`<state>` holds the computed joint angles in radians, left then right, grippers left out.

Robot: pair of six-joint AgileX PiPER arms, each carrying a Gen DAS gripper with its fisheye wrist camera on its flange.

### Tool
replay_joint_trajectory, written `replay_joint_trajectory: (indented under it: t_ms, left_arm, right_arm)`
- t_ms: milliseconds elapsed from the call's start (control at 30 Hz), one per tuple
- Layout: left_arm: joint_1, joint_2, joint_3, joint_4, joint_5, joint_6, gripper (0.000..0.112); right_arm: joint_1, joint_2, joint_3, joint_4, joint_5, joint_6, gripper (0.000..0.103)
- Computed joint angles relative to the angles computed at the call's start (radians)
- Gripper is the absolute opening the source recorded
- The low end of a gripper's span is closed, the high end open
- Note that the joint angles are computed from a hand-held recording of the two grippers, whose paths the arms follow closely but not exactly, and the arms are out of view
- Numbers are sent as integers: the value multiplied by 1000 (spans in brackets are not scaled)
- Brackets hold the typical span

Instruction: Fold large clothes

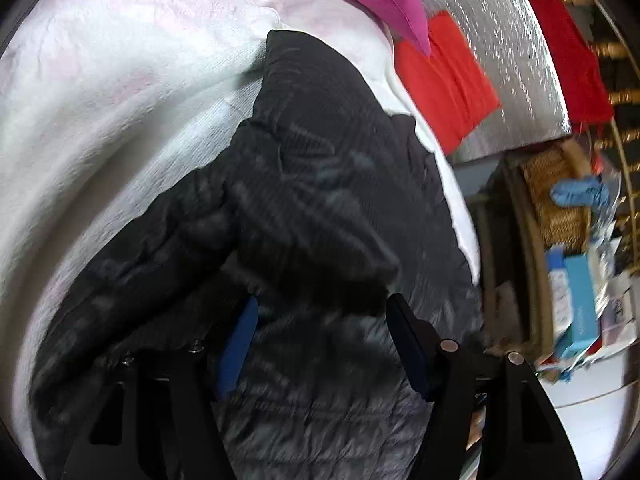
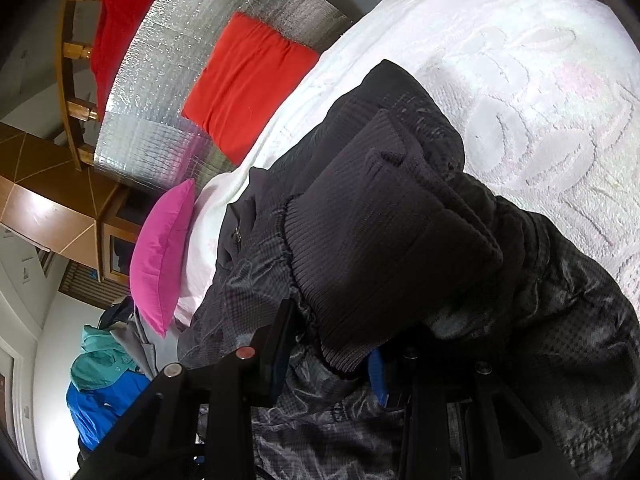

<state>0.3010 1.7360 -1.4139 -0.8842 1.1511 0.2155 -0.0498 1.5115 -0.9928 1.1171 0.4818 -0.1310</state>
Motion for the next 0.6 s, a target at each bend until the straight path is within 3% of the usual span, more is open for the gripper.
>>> replay_joint_trajectory:
  t_ms: [200, 300, 367, 500, 567, 600]
  left_arm:
    - [34, 59, -5, -127, -17, 30, 65]
    - [44, 67, 2, -139, -40, 27, 38]
    - [45, 71, 9, -149, -52, 36, 32]
    - [15, 35, 31, -140, -103, 64, 23]
    - [15, 21, 28, -151, -113, 90, 21]
    - [15, 18, 19, -153, -113, 95, 20]
  right_arm:
    - [-41, -4, 40, 164, 33, -124, 35]
    - [-84, -13, 85, 319, 60, -219, 37]
    - [-102, -11, 105, 415, 66, -289, 37]
    - [-73, 1, 81, 376, 21, -287, 35]
    - [-36, -19, 62, 283, -44, -229, 24]
    - [-18, -35, 55, 229, -80, -198, 23]
